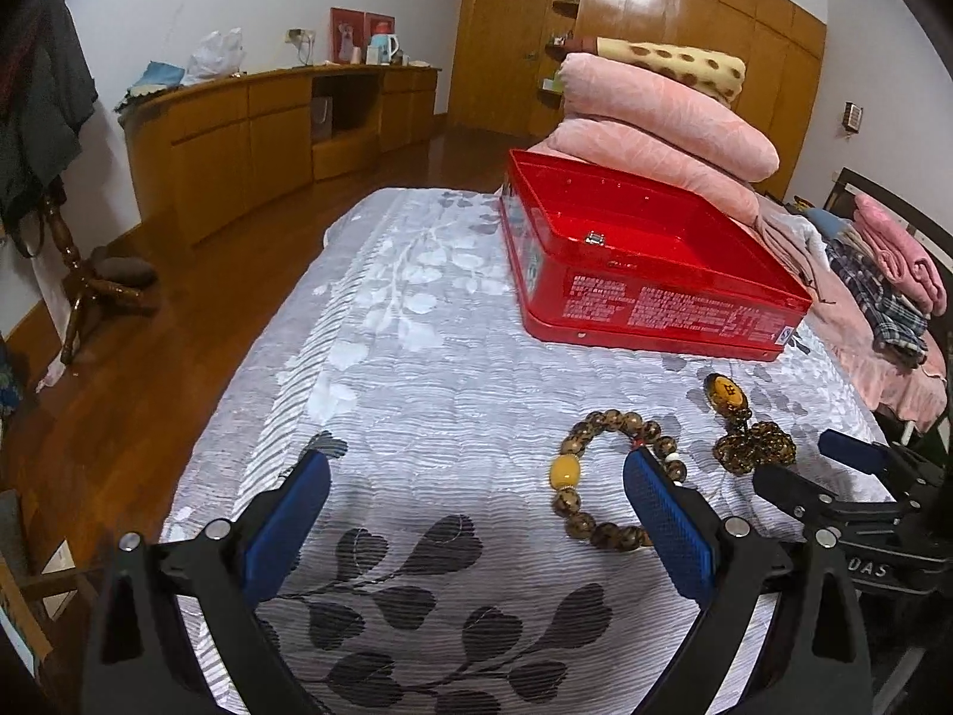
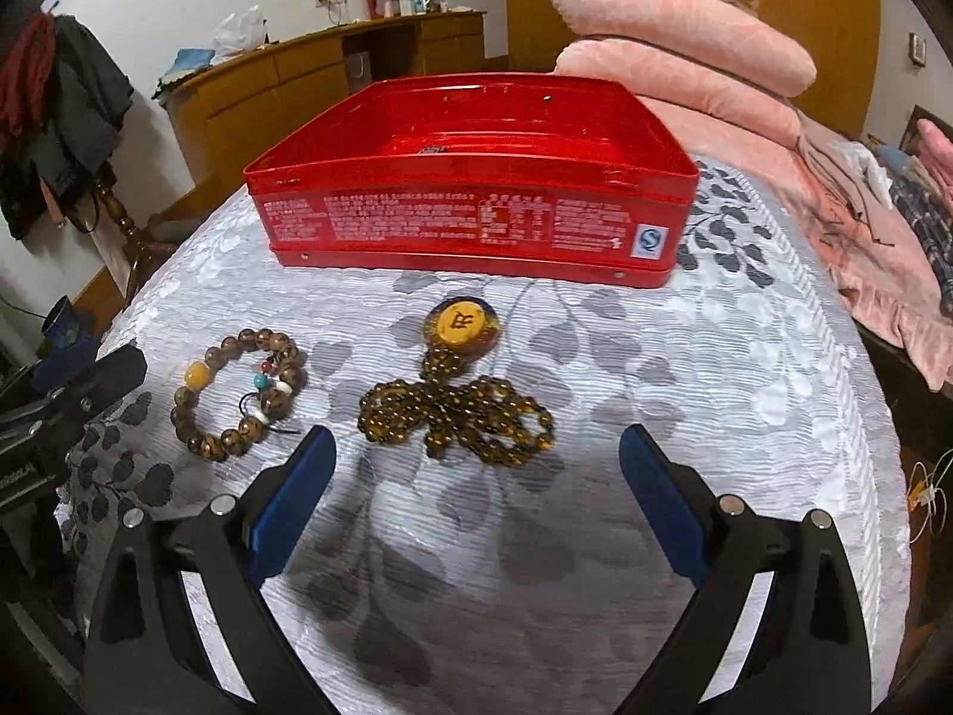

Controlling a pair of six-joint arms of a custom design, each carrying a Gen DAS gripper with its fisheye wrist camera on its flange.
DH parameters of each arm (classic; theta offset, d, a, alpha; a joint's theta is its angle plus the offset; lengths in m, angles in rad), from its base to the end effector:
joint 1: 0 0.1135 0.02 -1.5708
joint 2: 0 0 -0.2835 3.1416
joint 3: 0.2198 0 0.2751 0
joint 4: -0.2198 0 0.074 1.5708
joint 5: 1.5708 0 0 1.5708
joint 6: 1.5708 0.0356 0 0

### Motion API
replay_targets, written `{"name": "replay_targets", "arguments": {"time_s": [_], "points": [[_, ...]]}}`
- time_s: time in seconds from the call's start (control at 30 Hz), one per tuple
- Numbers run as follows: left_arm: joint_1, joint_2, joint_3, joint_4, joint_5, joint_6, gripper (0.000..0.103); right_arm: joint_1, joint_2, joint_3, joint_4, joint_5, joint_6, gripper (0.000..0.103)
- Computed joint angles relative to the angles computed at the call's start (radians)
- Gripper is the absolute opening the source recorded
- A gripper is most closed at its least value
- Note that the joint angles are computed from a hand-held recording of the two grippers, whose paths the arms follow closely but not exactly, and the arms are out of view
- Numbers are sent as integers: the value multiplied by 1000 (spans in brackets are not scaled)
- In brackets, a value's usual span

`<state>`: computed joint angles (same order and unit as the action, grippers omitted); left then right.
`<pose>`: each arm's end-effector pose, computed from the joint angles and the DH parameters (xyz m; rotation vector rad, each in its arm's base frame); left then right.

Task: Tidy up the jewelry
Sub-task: 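Grasp the amber bead necklace with the right tool while the left tool grasps the wooden bead bracelet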

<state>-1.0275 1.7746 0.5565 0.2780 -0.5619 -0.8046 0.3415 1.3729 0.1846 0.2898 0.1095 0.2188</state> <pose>0.1650 -0.2366 0.0758 0.0410 2.3308 -0.1927 0.1787 0.0594 0.0792 -0.1040 2.4627 0.1083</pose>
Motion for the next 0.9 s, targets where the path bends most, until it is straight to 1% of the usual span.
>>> {"name": "replay_targets", "arguments": {"time_s": [0.13, 0.33, 0.37, 0.4, 0.43, 0.53, 0.7, 0.73, 0.8, 0.87, 0.9], "points": [[5, -2, -6, 7, 7, 0, 97, -3, 59, 40, 1, 0, 9, 93], [7, 2, -7, 13, 20, 7, 97, 29, 166, 112, -6, 32, 32, 93], [8, 5, -4, 10, 24, 8, 97, 29, 192, 129, -13, 28, 32, 87], [7, 8, -1, 7, 25, 8, 97, 29, 209, 139, -18, 26, 33, 84], [7, 9, 1, 4, 25, 7, 97, 29, 203, 138, -14, 28, 35, 79], [2, 18, 16, -11, 27, 12, 97, 22, 203, 139, -11, 24, 37, 74], [-11, 39, 46, -28, 40, 21, 97, 10, 177, 124, -14, 46, 36, 50], [-14, 44, 54, -29, 47, 21, 97, -5, 169, 116, -10, 34, 31, 48], [-19, 56, 69, -35, 60, 20, 97, -23, 156, 97, 3, 18, 25, 39], [-28, 74, 92, -47, 67, 23, 97, -47, 139, 81, 11, -5, 17, 36], [-31, 85, 107, -57, 71, 26, 97, -60, 126, 71, 11, -17, 12, 31]]}}
